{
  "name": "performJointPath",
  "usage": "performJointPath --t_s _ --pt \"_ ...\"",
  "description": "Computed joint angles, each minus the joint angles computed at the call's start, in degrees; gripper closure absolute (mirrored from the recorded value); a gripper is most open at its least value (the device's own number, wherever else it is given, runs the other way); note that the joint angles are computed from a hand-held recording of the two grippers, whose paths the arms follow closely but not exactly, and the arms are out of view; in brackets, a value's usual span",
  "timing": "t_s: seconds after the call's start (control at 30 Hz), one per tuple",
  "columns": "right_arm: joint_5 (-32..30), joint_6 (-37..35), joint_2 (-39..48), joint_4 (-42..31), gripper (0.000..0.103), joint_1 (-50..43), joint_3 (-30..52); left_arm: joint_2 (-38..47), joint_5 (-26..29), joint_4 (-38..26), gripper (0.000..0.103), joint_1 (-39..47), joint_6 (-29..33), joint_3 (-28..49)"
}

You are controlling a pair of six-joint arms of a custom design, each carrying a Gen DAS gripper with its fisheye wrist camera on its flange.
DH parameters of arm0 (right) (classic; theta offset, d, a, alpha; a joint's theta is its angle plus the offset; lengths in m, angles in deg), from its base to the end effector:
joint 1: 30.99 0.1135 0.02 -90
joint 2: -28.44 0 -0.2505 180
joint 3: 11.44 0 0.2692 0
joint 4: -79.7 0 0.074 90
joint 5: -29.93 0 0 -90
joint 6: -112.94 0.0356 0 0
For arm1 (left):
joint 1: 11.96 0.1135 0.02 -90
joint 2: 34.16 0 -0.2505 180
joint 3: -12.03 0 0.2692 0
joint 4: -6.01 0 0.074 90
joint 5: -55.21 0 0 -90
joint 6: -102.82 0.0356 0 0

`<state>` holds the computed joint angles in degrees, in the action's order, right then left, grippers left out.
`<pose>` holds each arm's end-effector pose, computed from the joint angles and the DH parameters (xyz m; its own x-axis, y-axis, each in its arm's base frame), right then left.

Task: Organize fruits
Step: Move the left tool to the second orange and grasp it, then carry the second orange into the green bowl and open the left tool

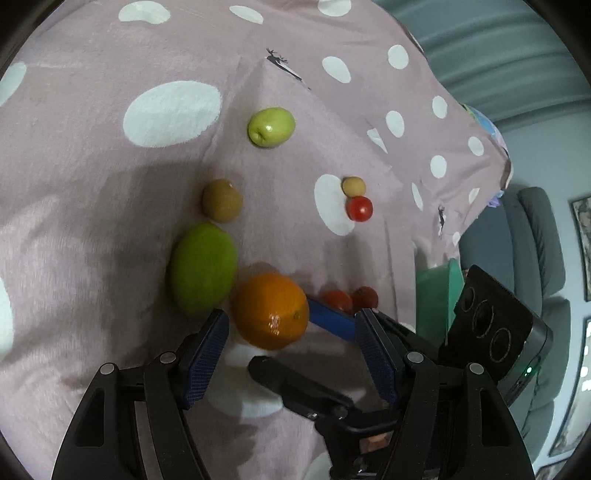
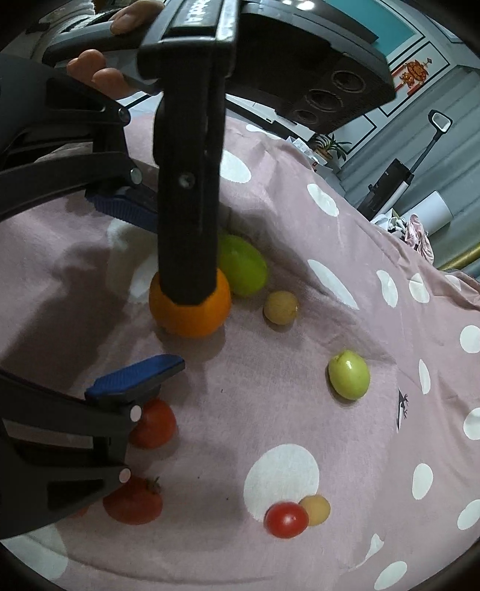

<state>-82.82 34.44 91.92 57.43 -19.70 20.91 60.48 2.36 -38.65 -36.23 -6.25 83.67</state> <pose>0.1957 0.0531 0.1127 -0.8525 0.0173 -0.5224 -0.2415 0.8733 0.4231 0.2892 -0.1540 0.1633 -0.9723 0.1527 -0.1767 0.2319 0.7218 -0.6521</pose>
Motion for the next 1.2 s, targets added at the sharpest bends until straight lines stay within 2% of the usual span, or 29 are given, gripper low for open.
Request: performJointPath --t_s 0.07,0.27,0.4,0.53,0.7,0.8,0.9,1.2 --pt "-0.6 0.6 1.3 1.3 0.037 0.0 0.1 0.3 -1.5 -0.5 0.033 -0.5 -0.1 0.6" --pt "0.0 0.9 1.1 2.2 0.051 0.6 -0.4 0.1 -5.7 -0.9 0.035 -2.5 0.8 0.8" --pt "-0.9 0.8 1.1 2.8 0.057 -0.6 -0.9 -0.2 -8.8 -0.7 0.039 -3.8 1.3 0.4" --pt "-0.4 1.6 1.0 3.9 0.058 0.4 -1.2 -0.4 -10.9 -0.4 0.041 -4.9 1.3 0.3" --pt "-0.6 2.7 0.1 4.5 0.058 0.7 -2.0 -1.3 -12.9 -0.3 0.055 -4.9 1.8 -0.7" --pt "-0.2 3.3 -1.8 4.0 0.058 1.1 -2.8 -2.2 -12.7 -0.4 0.056 -5.0 2.2 -1.4" --pt "-0.3 4.0 -5.4 2.2 0.058 0.9 -3.7 -4.2 -12.5 -0.8 0.056 -5.5 2.6 -2.2" --pt "4.9 6.0 -25.5 -12.2 0.058 3.8 -5.7 -12.1 -13.4 -2.2 0.056 -8.8 2.3 -4.5"
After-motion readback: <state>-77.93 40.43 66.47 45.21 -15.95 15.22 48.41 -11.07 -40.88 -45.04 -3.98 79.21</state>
